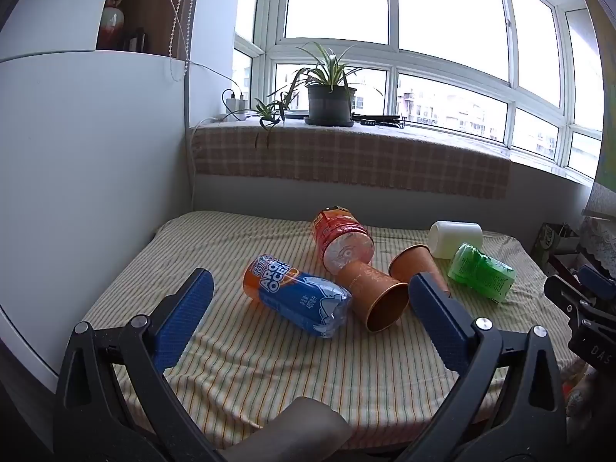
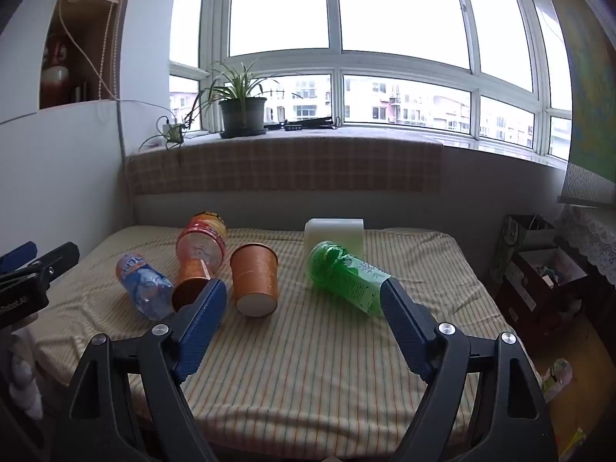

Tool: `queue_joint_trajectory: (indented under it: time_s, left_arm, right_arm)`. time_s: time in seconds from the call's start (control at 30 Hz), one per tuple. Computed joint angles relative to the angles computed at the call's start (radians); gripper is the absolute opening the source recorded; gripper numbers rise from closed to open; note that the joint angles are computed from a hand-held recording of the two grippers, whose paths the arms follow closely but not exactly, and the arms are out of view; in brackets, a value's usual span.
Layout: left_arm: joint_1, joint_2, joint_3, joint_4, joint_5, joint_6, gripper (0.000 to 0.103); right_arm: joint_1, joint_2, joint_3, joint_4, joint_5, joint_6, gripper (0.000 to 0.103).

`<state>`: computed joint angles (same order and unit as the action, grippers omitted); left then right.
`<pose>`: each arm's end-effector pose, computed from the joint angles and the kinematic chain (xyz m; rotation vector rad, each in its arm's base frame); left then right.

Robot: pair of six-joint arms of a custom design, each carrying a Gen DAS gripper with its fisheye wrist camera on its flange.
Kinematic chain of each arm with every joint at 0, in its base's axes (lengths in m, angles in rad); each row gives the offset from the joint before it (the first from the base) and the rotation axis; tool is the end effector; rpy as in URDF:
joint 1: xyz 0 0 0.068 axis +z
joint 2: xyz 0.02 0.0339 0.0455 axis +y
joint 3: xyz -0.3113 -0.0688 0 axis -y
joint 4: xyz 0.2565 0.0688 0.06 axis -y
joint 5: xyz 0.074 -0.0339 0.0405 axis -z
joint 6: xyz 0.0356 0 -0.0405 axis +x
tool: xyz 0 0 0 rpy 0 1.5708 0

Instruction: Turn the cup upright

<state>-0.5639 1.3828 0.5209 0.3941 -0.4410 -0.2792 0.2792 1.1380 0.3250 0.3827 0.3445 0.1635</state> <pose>0.2356 -0.1310 0.2158 0.0106 1.9920 -0.0931 0.2023 0.0455 0.2062 0.1051 1.9719 -0.0568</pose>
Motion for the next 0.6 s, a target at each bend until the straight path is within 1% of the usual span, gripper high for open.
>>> queue_joint_trajectory:
  time_s: [0.03,0.07,0.27,0.3,0.4,0.43,0.47,0.5,0.6]
  left_arm:
    - [0.0,0.0,-0.001,0.003,0.001,0.0,0.103]
    - [0.0,0.0,-0.001,0.001,0.001,-0.001,0.103]
    - [0.001,-0.013,-0.003,-0.008,0.001,-0.001,0.103]
    - [0.001,-0.018,-0.004,-0.01,0.002,-0.002,0.103]
    - [0.001,-0.034,-0.008,-0.019,0.002,-0.002,0.103]
    - [0.002,-0.002,0.002,-0.007,0.004,0.0,0.103]
    - [0.002,-0.002,0.002,-0.007,0.004,0.0,0.103]
    - [0.002,-0.002,0.002,-0.007,0.004,-0.001,0.103]
    - [0.001,-0.002,0.002,-0.008,0.002,0.0,0.103]
  right_arm:
    - [-0.001,0.002,0.015,-0.038,-0.006,0.003,0.082]
    - [0.001,-0.002,0.016,-0.044,-0.007,0.005,0.082]
    - [-0.005,-0.006,0.022,-0.052,-0.016,0.01,0.082]
    - [-0.01,0.016,0.029,-0.045,-0.016,0.006,0.082]
    - [-0.024,0.001,0.034,-0.063,-0.023,0.003,0.082]
    - [-0.033,-0.005,0.035,-0.068,-0.03,0.001,0.082]
    - [-0.042,-0.01,0.035,-0.073,-0.035,-0.002,0.082]
    - [-0.009,-0.003,0.027,-0.062,0.0,0.008,0.082]
    - [-0.004,-0.005,0.024,-0.063,0.005,0.011,0.082]
